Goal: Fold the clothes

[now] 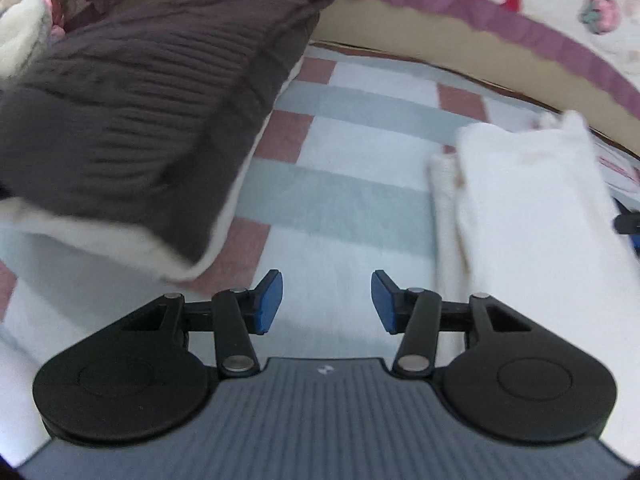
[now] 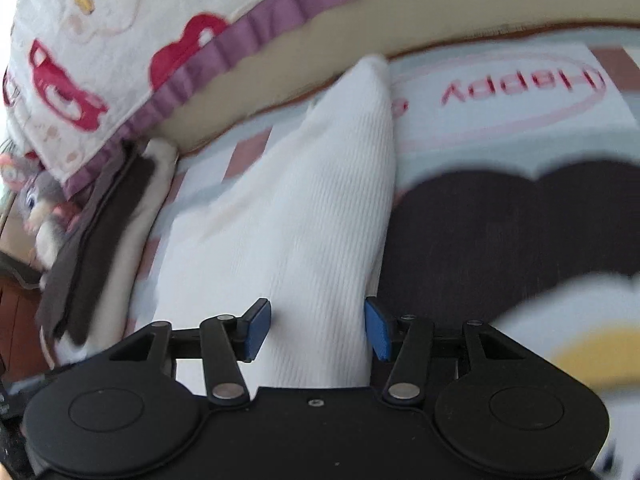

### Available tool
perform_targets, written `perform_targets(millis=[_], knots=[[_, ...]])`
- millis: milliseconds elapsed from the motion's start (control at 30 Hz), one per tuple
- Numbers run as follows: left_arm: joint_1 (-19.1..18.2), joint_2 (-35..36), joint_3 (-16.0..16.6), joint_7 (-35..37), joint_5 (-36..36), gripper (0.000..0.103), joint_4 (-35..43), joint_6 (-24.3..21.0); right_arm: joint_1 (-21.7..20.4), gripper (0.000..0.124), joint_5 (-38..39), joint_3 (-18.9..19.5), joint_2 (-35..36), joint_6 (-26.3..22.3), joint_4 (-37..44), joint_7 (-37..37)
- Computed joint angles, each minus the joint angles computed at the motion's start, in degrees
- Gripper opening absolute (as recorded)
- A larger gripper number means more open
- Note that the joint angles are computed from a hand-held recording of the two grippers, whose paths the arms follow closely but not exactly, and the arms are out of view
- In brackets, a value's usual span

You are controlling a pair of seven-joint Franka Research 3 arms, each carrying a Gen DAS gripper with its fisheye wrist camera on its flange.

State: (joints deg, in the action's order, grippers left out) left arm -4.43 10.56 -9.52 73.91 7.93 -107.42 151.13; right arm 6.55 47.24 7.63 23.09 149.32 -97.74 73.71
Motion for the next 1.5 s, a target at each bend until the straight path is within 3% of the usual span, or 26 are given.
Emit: perform_targets(millis=[133, 200, 333, 467, 533, 700, 767, 900, 967, 1000, 1067, 1167, 1300, 1367, 1433, 1467, 1500], knots=[[2.0, -10.8, -1.7, 16.1, -14.9, 0.049, -10.6, 0.4, 0.3, 0.057, 1.3, -0.1, -10.8, -4.1, -12.1, -2.0], [0.5, -17.4, 0.2, 23.0, -23.4, 0.049, -16.4, -2.2, 0.7, 0.057, 3.0, -1.1, -17.0, -8.9, -18.1, -4.1], [-3.9, -27.0, 6.7, 31.2, -36.6, 0.049, -24.2, -13.3, 1.8, 0.057, 4.8, -4.7, -23.8, -24.4, -23.4, -3.2], [-4.1, -29.9, 7.7, 28.2, -35.5, 0.050, -26.0, -26.0, 2.1, 0.060, 2.3, -6.8, -24.3, -39.3, -23.9, 4.4], [-4.7, -30.0, 8.2, 29.1, -37.1, 0.050, -26.5, -28.3, 2.1, 0.060, 3.2, -7.2, -24.6, -42.0, -25.7, 7.6], [-4.7, -28.3, 7.1, 30.6, -37.5, 0.051, -26.5, -26.6, 1.8, 0.064, 12.1, -7.8, -24.5, -42.5, -29.5, 8.1], [-4.9, -28.1, 7.4, 32.0, -39.2, 0.048, -27.0, -25.7, 1.9, 0.066, 13.8, -7.8, -23.5, -45.9, -29.2, 7.2], [-5.3, -27.8, 8.0, 36.0, -42.3, 0.038, -27.1, -28.3, 2.3, 0.067, 11.5, -7.0, -21.5, -52.9, -26.8, 4.4], [-5.0, -27.6, 7.6, 37.0, -42.0, 0.036, -27.2, -28.3, 2.5, 0.067, 11.0, -6.7, -21.8, -52.7, -26.9, 2.9], [-4.9, -27.6, 7.4, 36.9, -42.1, 0.035, -27.3, -27.8, 2.4, 0.065, 12.1, -6.7, -22.0, -52.1, -27.4, 1.8], [-4.7, -27.6, 7.1, 36.5, -42.5, 0.036, -27.6, -26.5, 2.3, 0.039, 15.5, -6.9, -22.4, -51.4, -28.5, -1.7], [-4.8, -28.3, 4.4, 34.8, -35.8, 0.043, -29.0, -20.7, 2.4, 0.029, 14.9, -6.7, -21.2, -53.3, -26.3, -7.9], [-6.9, -28.3, 6.8, 37.2, -40.0, 0.047, -29.1, -23.3, 3.4, 0.034, 10.2, -5.8, -20.6, -52.6, -24.5, -8.9], [-6.9, -28.0, 7.7, 38.1, -42.4, 0.047, -28.7, -25.9, 4.0, 0.047, 10.1, -5.4, -19.9, -51.4, -24.2, -7.5], [-6.4, -28.5, 7.5, 38.2, -42.9, 0.044, -29.3, -25.7, 4.1, 0.042, 11.0, -5.3, -19.8, -50.8, -24.7, -7.6], [-6.2, -28.6, 7.5, 38.0, -43.3, 0.040, -29.5, -25.7, 4.1, 0.024, 11.6, -5.2, -20.1, -50.4, -24.9, -9.7], [-5.9, -28.4, 7.5, 37.2, -43.9, 0.018, -29.5, -25.7, 4.2, 0.021, 12.3, -5.2, -20.3, -50.0, -25.1, -11.9]])
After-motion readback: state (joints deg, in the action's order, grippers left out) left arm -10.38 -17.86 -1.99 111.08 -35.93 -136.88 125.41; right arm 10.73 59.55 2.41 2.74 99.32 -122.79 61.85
